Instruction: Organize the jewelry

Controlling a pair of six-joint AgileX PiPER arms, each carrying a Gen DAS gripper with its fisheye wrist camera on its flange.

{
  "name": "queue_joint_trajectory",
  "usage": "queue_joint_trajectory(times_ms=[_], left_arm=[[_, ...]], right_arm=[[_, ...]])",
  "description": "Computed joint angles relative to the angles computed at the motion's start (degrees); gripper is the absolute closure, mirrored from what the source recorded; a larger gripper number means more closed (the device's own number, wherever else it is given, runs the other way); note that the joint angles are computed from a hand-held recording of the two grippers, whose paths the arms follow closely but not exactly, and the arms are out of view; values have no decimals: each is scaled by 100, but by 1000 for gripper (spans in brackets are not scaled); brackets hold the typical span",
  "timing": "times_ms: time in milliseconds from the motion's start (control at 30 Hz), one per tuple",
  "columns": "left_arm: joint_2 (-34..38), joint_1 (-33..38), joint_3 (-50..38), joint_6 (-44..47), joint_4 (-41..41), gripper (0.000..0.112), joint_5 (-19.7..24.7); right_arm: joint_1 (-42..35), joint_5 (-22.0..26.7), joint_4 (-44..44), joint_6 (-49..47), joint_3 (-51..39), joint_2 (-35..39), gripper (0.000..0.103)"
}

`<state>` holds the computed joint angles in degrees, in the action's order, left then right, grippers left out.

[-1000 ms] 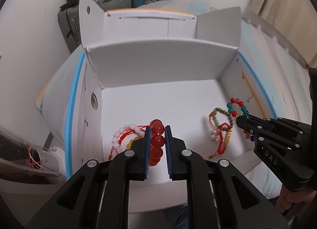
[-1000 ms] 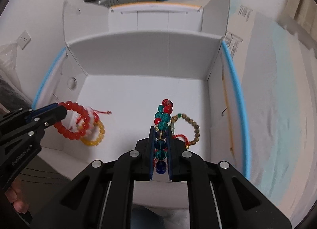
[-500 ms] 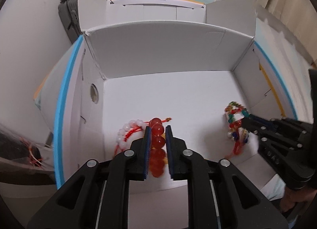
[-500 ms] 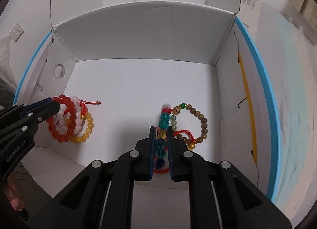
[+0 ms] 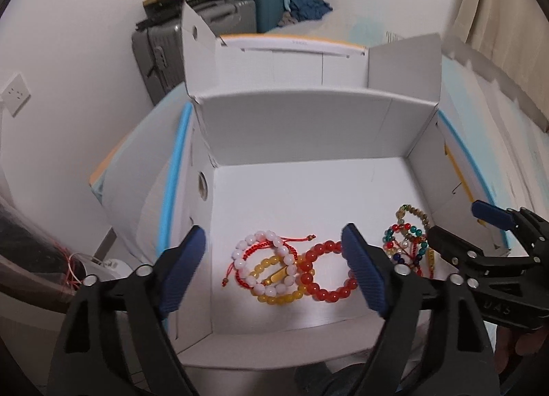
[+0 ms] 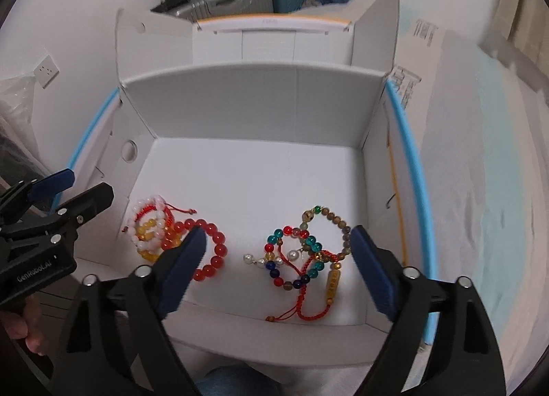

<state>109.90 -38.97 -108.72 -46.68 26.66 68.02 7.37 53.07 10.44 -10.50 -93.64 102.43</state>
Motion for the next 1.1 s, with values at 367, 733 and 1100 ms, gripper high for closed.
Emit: queue_joint_trajectory(times_ms=[367, 733, 1100], left_arm=[[-779, -537, 836, -678, 473, 15, -91], [-1247, -1265, 1743, -1473, 989, 15, 20], [-1602, -1695, 2501, -2369, 1303, 15, -155]], right_arm=[[-103, -272, 97, -23, 916, -1129, 8], [-198, -750, 192, 51, 2410, -2288, 8], [-222, -1024, 168, 110, 3189, -2797, 8]])
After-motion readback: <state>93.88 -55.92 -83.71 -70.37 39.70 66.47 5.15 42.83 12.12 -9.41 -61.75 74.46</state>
